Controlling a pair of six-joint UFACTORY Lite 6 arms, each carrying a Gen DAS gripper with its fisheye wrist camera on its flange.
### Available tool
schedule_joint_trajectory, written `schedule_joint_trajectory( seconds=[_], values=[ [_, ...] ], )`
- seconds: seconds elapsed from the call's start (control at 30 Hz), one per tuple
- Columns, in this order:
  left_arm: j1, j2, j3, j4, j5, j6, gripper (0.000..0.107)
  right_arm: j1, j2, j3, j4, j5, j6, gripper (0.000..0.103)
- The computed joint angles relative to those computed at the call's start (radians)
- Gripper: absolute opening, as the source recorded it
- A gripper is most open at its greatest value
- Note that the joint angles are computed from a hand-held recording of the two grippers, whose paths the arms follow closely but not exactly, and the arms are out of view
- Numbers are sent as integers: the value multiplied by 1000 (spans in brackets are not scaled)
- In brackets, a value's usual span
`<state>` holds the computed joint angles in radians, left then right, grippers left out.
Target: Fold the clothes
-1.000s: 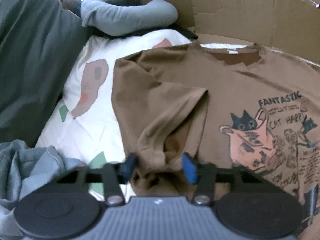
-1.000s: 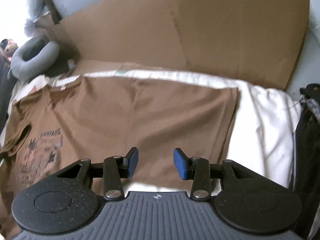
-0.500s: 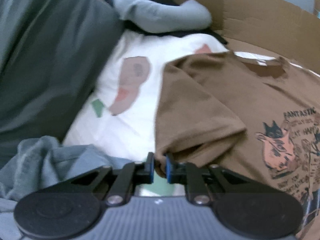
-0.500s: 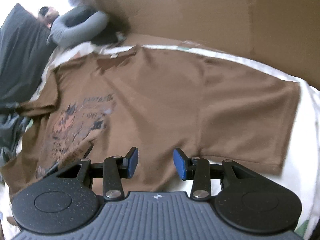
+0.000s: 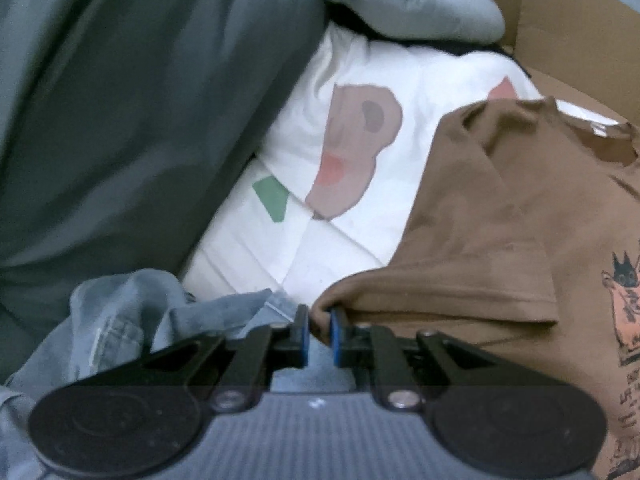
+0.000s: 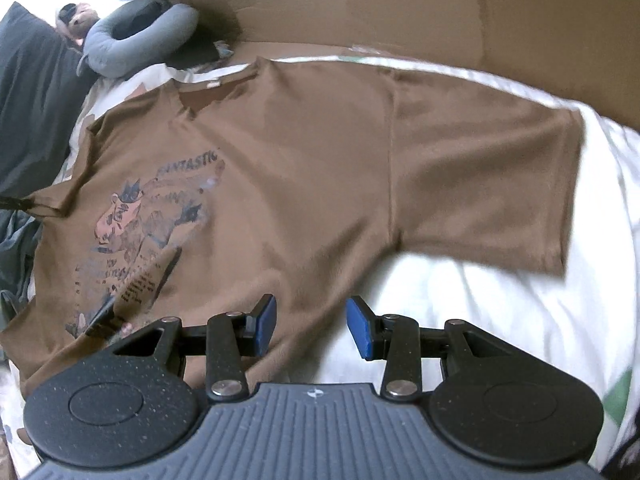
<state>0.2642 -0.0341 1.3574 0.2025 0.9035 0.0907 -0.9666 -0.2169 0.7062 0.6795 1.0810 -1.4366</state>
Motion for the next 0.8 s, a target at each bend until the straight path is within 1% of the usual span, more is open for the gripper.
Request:
schedule_joint_trajectory(
  seconds=[0.1, 0.17, 0.23, 0.3, 0.33, 0.37, 0.43, 0.5, 0.6, 0.8],
  values=[
    [17, 22, -35, -2, -34, 14, 13, -71, -21, -25, -39, 27, 4, 46],
    [29, 51, -49, 18, -50, 22, 18, -128, -32, -40, -66, 53, 5, 46],
    [43, 80, -20, 13, -28, 41, 23, -186, -46, -55, -91, 78, -12, 46],
    [58, 99, 18, 8, 6, 54, 36, -245, -56, -66, -118, 102, -30, 46],
    [66, 101, 39, 9, 26, 54, 48, -275, -59, -71, -131, 114, -40, 46],
    [80, 95, 59, -3, 43, 63, 55, -309, -67, -75, -141, 127, -55, 46],
    [120, 73, 101, -45, 82, 95, 56, -358, -65, -75, -153, 145, -61, 46],
    [147, 48, 137, -75, 115, 121, 54, -401, -60, -74, -163, 164, -58, 46],
    [194, -5, 173, -163, 180, 201, 53, -435, -63, -82, -181, 185, -64, 47],
    [272, -165, 123, -290, 310, 358, 54, -458, -85, -108, -224, 203, -69, 47]
  ],
)
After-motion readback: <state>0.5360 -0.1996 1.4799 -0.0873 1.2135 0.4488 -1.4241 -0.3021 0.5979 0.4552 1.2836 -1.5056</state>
